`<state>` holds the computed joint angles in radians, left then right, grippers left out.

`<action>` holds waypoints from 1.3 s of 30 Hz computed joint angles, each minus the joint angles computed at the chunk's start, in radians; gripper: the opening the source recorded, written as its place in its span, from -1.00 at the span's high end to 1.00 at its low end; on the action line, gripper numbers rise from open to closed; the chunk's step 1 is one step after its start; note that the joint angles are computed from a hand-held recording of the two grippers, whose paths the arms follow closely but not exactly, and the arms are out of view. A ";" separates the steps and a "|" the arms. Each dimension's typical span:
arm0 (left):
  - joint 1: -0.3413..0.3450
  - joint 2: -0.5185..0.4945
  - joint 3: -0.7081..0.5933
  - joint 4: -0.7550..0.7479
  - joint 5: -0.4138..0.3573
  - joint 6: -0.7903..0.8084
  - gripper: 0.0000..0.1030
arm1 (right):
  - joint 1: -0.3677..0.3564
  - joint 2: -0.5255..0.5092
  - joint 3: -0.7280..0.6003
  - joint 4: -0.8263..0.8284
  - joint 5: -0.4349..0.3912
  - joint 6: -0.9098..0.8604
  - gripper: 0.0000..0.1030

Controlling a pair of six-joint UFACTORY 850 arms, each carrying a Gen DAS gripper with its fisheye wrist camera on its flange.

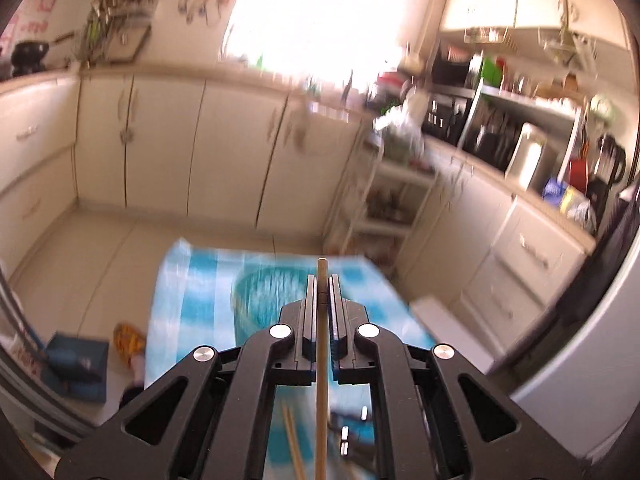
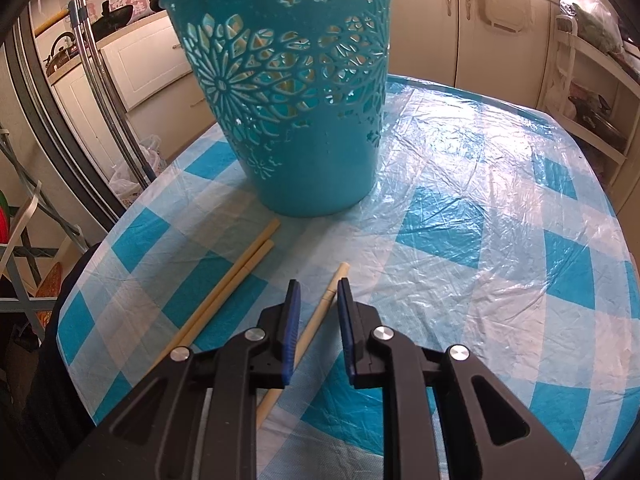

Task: Organize utensils
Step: 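Lift the chopstick with the left tool and drop it into the basket, then grasp a loose chopstick with the right tool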

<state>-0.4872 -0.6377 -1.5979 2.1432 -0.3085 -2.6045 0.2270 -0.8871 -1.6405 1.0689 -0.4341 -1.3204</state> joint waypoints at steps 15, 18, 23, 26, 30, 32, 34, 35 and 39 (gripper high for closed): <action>0.024 -0.330 -0.524 -0.293 -0.204 0.297 0.90 | -0.039 -0.023 -0.039 0.031 -0.115 0.018 0.56; 0.024 -0.374 -0.582 -0.331 -0.231 0.345 0.90 | -0.041 -0.024 -0.040 0.034 -0.127 0.015 0.51; 0.024 -0.400 -0.600 -0.337 -0.251 0.351 0.90 | -0.040 -0.023 -0.040 0.036 -0.138 0.006 0.42; 0.019 -0.400 -0.584 -0.335 -0.264 0.358 0.90 | -0.040 -0.022 -0.038 0.038 -0.141 0.003 0.39; 0.012 -0.400 -0.561 -0.338 -0.273 0.363 0.90 | -0.038 -0.021 -0.037 0.040 -0.139 0.002 0.39; 0.010 -0.397 -0.549 -0.344 -0.271 0.369 0.90 | -0.038 -0.021 -0.036 0.040 -0.138 0.001 0.39; 0.008 -0.392 -0.534 -0.349 -0.267 0.376 0.90 | -0.039 -0.021 -0.037 0.039 -0.139 0.002 0.39; 0.008 -0.389 -0.526 -0.357 -0.261 0.386 0.90 | -0.039 -0.022 -0.038 0.039 -0.140 0.002 0.39; 0.003 -0.379 -0.502 -0.405 -0.246 0.447 0.90 | -0.039 -0.021 -0.038 0.038 -0.139 0.002 0.39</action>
<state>-0.4842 -1.0166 -2.0994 1.7380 -0.5543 -2.1573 0.1877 -0.9084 -1.6784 1.1064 -0.5730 -1.3185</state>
